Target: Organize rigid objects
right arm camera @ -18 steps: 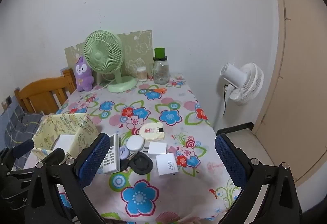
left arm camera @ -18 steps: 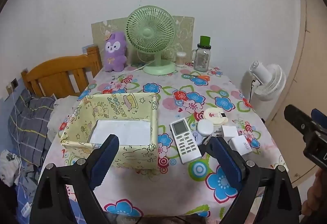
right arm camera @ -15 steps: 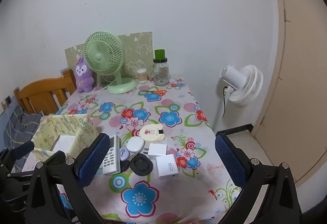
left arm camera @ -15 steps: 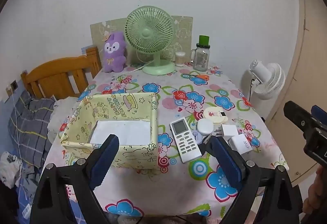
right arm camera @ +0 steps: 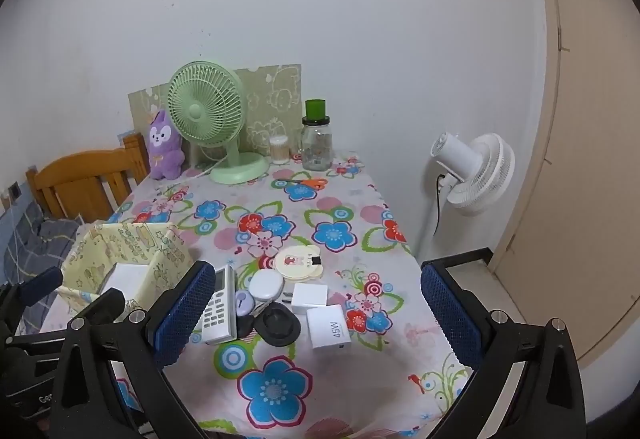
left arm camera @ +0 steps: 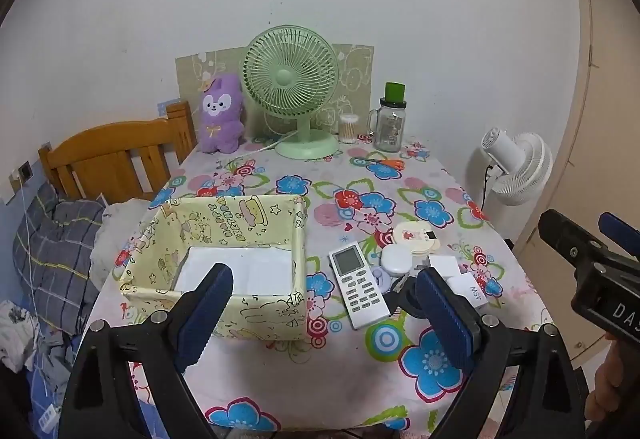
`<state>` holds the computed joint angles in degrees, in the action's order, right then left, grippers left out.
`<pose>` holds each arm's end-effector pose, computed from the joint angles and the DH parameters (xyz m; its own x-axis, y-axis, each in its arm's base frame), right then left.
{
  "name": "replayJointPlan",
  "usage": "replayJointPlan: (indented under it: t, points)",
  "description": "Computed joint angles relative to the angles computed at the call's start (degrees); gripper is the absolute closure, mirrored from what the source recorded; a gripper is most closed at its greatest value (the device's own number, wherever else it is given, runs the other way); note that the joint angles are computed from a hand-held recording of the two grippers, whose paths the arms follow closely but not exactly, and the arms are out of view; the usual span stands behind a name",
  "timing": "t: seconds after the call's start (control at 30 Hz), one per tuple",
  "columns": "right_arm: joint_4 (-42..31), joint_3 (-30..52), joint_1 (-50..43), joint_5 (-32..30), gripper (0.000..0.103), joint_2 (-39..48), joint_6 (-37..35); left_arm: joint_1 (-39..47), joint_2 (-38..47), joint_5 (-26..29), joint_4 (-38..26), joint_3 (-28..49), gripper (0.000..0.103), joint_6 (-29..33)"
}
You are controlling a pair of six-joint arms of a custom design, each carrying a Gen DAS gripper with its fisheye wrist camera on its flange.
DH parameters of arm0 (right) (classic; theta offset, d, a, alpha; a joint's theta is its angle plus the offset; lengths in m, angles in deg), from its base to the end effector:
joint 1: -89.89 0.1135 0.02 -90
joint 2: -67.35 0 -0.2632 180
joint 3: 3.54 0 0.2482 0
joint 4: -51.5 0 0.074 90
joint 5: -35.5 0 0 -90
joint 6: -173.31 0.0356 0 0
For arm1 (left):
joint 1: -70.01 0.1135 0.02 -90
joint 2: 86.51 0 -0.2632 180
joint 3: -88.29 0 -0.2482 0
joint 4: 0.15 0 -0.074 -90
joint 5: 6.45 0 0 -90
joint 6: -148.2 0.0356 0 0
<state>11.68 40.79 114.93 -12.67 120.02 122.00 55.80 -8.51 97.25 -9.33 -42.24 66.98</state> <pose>0.1668 0.0517 0.2119 -0.4720 0.2936 -0.8313 0.4904 0.8710 0.0292 0.2589 -0.0743 0.1860 -0.5219 0.2851 -0.8040 0.5057 0.8624 -0.0224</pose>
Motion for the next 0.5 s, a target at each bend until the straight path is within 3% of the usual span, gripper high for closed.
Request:
replayJointPlan:
  t: [0.17, 0.5]
  points:
    - [0.11, 0.14, 1.14, 0.97, 0.0, 1.23, 0.42, 1.04, 0.81, 0.22, -3.04, 1.96, 0.003, -0.82]
    - [0.77, 0.64, 1.01, 1.02, 0.0, 3.22, 0.47, 0.68, 2.16, 0.66, -2.59, 2.46, 0.003, 0.5]
